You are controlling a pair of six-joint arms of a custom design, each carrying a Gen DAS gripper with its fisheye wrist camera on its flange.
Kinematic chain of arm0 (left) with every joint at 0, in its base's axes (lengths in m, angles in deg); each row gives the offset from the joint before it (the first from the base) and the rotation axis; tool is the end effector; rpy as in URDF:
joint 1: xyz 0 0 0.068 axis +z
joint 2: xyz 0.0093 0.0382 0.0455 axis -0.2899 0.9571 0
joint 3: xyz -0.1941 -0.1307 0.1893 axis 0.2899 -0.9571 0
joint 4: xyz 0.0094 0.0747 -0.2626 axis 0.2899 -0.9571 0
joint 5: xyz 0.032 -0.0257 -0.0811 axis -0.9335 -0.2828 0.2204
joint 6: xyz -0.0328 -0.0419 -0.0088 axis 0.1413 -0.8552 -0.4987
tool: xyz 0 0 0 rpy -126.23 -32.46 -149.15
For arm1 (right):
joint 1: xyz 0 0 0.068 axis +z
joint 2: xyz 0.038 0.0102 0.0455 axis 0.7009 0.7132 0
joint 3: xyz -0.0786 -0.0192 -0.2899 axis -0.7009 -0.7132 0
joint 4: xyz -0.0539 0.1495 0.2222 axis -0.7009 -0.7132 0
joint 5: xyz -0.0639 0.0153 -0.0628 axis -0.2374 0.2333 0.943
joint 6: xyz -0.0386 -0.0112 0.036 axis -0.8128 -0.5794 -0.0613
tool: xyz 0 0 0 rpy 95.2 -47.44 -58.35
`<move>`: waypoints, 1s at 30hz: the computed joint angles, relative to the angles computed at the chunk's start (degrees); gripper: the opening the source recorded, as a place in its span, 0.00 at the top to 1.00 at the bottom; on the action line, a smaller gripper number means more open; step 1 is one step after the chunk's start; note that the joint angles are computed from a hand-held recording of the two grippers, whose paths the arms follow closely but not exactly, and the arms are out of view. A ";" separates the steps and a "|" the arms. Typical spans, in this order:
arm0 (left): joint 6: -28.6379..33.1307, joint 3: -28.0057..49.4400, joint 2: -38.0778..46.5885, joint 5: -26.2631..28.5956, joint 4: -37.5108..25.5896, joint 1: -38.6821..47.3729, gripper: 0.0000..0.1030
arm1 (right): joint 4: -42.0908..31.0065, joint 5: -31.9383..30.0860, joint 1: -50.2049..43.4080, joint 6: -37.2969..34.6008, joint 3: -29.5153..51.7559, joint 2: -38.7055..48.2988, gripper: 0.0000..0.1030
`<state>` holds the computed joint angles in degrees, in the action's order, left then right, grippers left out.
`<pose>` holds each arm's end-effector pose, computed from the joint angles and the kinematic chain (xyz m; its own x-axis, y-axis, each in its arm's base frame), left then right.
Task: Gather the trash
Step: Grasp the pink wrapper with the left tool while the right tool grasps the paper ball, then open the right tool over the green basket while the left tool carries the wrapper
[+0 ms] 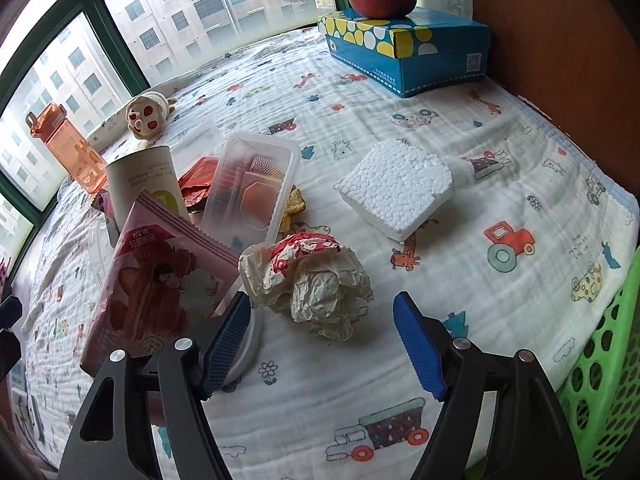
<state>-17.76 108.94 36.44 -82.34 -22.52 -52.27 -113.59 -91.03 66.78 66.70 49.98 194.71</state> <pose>0.2335 -0.1491 0.2639 -0.7116 -0.2388 -0.6607 -0.1728 0.9711 -0.1648 0.4010 0.1722 0.1911 -0.8308 -0.2458 -0.4994 -0.3952 0.8923 0.2181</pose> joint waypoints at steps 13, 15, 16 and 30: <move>5.09 1.94 10.16 11.05 9.66 1.27 0.59 | 1.72 -2.97 -1.21 -0.39 -4.14 -4.98 0.63; 4.94 2.01 11.21 11.84 10.50 1.51 0.65 | 1.88 -3.34 -1.96 -0.13 -5.25 -6.55 0.63; 4.57 1.99 11.45 11.93 10.65 1.35 0.65 | 1.96 -3.84 -2.42 0.07 -5.86 -7.40 0.63; 3.18 2.17 11.61 9.33 9.49 0.11 0.97 | 3.28 -5.45 -7.29 -0.13 -16.73 -21.52 0.63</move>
